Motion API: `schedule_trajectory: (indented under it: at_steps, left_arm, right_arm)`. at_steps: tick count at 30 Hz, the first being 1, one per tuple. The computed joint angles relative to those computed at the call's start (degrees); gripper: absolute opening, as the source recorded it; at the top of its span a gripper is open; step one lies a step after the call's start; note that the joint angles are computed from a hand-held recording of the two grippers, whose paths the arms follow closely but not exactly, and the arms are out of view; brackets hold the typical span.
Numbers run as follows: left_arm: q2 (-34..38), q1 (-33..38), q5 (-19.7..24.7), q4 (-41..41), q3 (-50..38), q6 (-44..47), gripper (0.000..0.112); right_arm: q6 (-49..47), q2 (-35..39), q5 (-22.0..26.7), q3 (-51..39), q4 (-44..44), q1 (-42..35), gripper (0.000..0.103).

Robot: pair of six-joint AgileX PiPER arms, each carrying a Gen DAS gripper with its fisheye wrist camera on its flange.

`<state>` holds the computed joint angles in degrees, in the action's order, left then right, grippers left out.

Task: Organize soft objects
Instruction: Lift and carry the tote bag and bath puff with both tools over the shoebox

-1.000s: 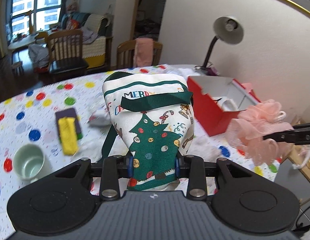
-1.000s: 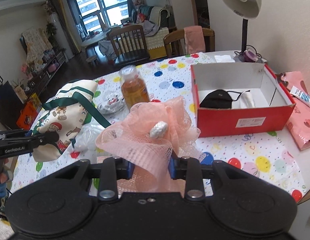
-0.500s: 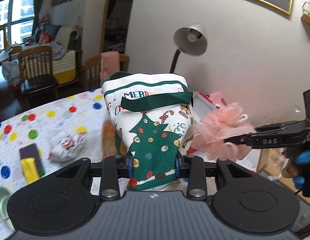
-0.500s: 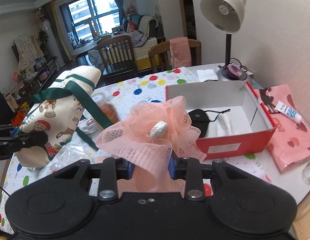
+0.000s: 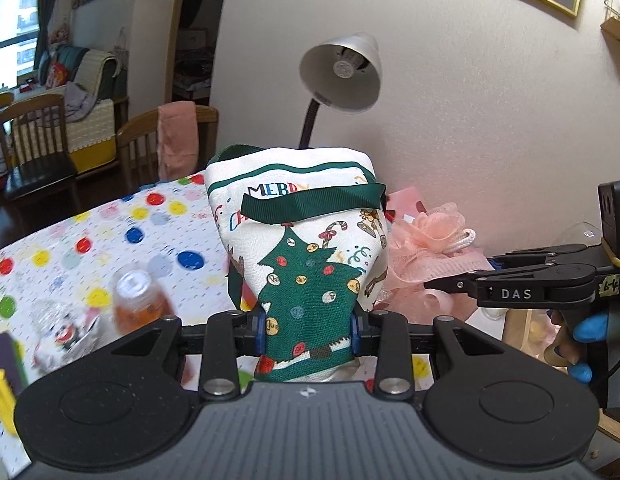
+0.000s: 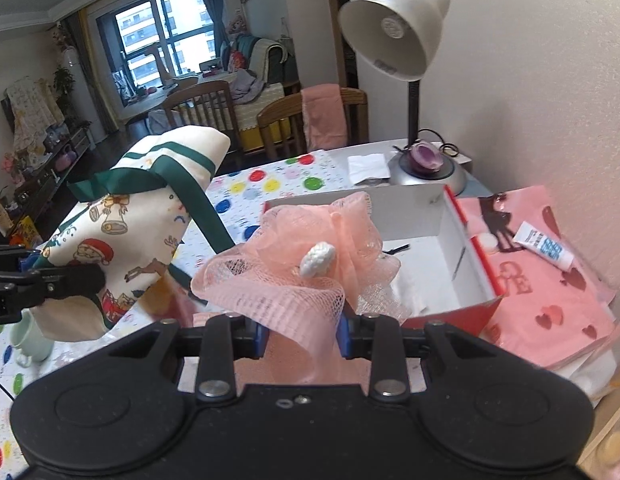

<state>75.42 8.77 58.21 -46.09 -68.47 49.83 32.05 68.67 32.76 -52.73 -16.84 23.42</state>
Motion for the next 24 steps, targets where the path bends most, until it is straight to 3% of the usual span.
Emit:
schedule_trajectory:
  at_steps: [14, 24]
  left_arm:
    - [11.69, -19.08, -13.37, 6.58, -8.12, -11.76, 0.035]
    - [22.55, -25.13, -17.02, 12.19, -15.19, -19.89, 0.035]
  right_arm:
    - [-29.34, 9.48, -4.57, -5.58, 17.48, -19.67, 0.032]
    - [-41.14, 18.49, -5.48, -11.12, 23.97, -26.13, 0.032]
